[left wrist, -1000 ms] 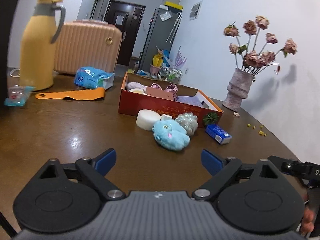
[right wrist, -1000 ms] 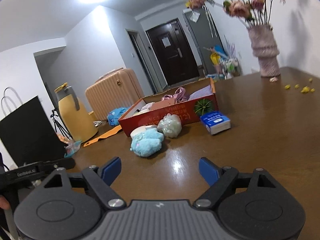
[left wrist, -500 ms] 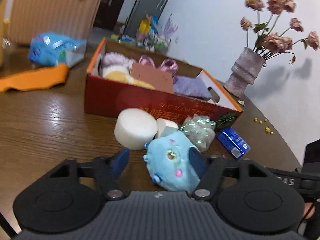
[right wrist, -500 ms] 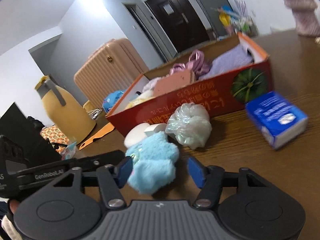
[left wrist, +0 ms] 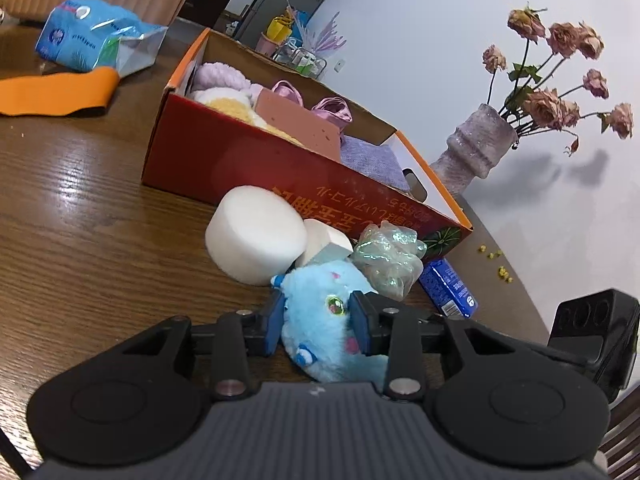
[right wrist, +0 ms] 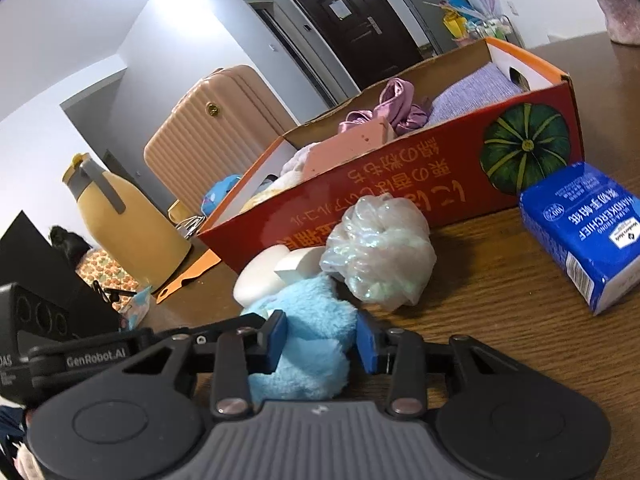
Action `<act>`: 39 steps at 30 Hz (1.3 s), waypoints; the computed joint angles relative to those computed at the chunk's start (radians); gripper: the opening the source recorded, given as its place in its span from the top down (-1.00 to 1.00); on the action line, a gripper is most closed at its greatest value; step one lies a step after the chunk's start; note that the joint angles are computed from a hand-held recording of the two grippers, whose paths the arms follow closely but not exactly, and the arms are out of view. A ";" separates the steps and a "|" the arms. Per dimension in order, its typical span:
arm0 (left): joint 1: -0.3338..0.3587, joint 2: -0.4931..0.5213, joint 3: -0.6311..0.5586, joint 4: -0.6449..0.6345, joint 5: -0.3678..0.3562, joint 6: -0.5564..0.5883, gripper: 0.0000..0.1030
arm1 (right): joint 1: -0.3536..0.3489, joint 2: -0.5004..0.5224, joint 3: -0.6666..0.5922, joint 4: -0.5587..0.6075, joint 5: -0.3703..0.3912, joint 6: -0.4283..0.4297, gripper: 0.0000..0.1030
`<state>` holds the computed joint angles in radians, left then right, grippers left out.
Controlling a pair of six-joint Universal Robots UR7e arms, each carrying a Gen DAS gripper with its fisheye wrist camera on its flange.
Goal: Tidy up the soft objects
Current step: 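Grasp the blue fluffy monster plush with both tools and lift it, then carry the held blue plush with both tools into the box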
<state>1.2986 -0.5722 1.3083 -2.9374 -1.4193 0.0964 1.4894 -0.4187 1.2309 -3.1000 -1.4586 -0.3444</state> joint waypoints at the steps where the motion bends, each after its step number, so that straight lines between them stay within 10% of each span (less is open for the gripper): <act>1: 0.002 0.001 -0.002 0.000 -0.005 -0.001 0.31 | -0.001 -0.001 0.001 -0.001 0.003 -0.002 0.29; 13: -0.015 -0.018 0.041 -0.015 0.031 -0.049 0.35 | -0.003 -0.016 0.027 -0.006 0.008 0.001 0.30; 28: -0.139 -0.270 0.553 -0.214 0.029 -0.116 0.35 | -0.013 -0.319 0.686 -0.450 -0.016 -0.031 0.31; 39: -0.202 -0.202 0.421 -0.258 -0.016 -0.059 0.34 | 0.011 -0.374 0.652 -0.544 0.006 -0.074 0.31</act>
